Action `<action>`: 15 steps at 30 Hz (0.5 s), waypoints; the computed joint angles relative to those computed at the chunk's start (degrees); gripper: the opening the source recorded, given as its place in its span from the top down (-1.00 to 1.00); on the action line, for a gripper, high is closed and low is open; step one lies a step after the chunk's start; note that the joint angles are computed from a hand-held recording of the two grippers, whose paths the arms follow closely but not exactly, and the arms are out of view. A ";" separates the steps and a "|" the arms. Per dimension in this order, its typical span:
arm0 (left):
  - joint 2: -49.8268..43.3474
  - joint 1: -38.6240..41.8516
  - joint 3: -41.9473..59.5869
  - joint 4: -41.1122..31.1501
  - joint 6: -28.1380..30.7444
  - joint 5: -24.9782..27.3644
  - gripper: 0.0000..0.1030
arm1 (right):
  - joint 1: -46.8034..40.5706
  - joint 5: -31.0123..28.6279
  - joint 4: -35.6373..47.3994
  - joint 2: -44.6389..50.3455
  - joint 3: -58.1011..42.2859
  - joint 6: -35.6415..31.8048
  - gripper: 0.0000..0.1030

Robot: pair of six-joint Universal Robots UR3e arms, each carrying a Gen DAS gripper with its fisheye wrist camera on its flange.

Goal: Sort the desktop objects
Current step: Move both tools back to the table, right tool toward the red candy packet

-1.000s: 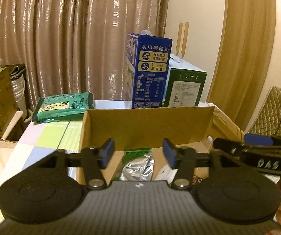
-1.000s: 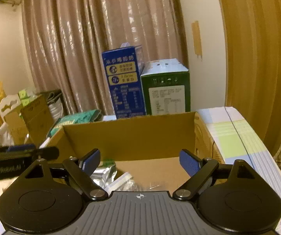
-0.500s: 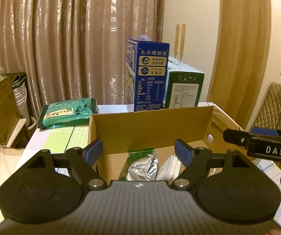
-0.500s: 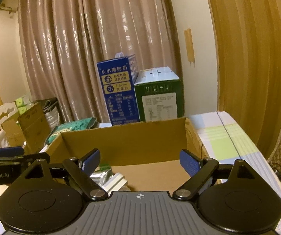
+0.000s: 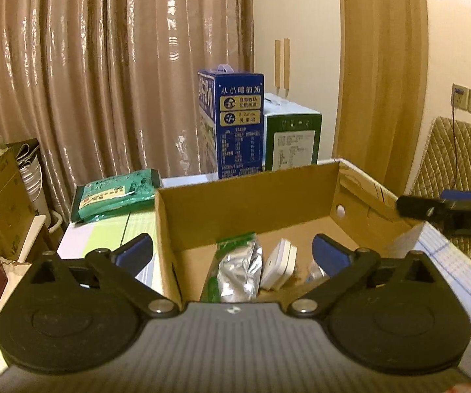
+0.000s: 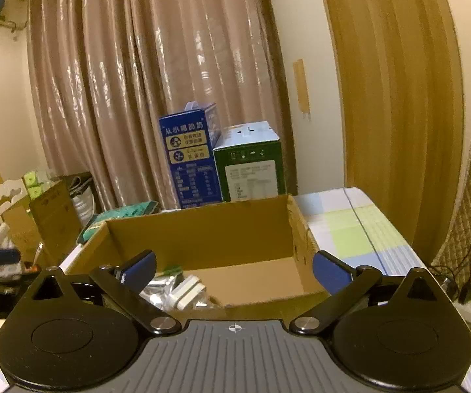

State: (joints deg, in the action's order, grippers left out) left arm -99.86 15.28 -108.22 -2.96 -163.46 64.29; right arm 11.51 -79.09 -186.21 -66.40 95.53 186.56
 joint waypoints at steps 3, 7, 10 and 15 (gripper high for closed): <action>4.98 3.01 -5.62 -1.32 1.56 -2.65 -0.97 | -0.84 0.39 -0.93 -3.15 3.97 -0.12 -0.95; 12.74 7.34 -13.61 -3.63 3.47 -5.71 -0.97 | -2.07 0.78 -0.63 -7.85 9.77 0.00 -0.95; 18.86 10.09 -18.59 -6.48 4.49 -7.29 -0.97 | -3.18 1.74 -0.99 -11.79 14.86 -0.84 -0.95; 30.99 13.73 -27.55 -11.95 6.71 -9.09 -0.97 | -5.33 2.67 -2.83 -19.35 26.78 -4.41 -0.95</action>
